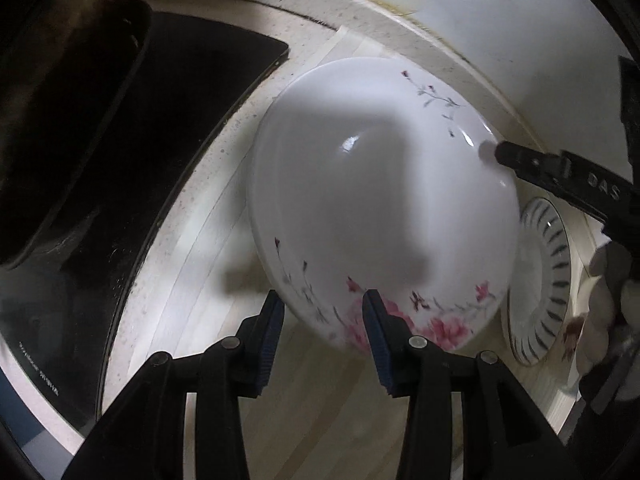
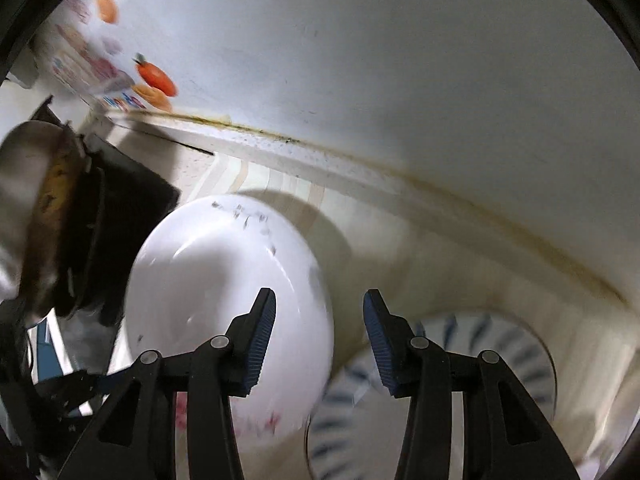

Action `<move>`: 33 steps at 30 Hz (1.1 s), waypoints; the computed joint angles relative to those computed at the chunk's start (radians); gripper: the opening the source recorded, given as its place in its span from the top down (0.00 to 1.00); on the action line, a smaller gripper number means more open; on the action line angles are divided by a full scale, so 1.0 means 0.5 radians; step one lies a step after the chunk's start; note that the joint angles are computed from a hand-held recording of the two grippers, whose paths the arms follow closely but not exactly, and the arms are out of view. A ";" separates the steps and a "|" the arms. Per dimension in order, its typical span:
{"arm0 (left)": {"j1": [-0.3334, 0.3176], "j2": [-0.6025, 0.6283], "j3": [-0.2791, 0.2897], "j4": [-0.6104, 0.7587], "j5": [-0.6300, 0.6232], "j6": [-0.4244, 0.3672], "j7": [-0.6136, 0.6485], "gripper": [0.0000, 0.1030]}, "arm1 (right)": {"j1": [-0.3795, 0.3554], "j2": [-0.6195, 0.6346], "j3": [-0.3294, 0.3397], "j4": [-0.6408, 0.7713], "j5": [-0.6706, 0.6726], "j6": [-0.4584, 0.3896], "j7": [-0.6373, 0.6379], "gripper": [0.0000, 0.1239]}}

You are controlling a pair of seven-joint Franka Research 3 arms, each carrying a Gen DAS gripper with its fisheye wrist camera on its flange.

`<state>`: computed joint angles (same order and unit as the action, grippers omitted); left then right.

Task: Organize plates and bowls
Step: 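Grasp the pink-flowered white plate with the left gripper while the right holds the swirl plate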

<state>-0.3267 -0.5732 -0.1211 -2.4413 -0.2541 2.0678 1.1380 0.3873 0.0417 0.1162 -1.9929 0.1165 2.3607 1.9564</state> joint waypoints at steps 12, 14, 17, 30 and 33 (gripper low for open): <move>0.050 0.070 -0.001 -0.008 0.022 0.115 0.002 0.74 | -0.012 0.195 -0.014 0.110 0.237 0.055 -0.231 0.83; 0.049 0.054 -0.003 -0.006 0.041 0.110 0.002 0.74 | -0.018 0.179 -0.011 0.084 0.286 0.060 -0.262 0.84; 0.046 0.033 -0.004 0.025 0.069 0.093 0.011 0.74 | -0.016 0.133 -0.011 0.040 0.300 0.056 -0.268 0.86; -0.039 -0.198 0.004 0.096 0.082 -0.052 0.075 0.74 | -0.046 -0.403 0.004 -0.346 0.364 0.118 -0.164 0.88; -0.091 -0.233 -0.012 0.141 0.044 -0.095 0.082 0.74 | -0.066 -0.628 0.015 -0.496 0.368 0.115 -0.097 0.88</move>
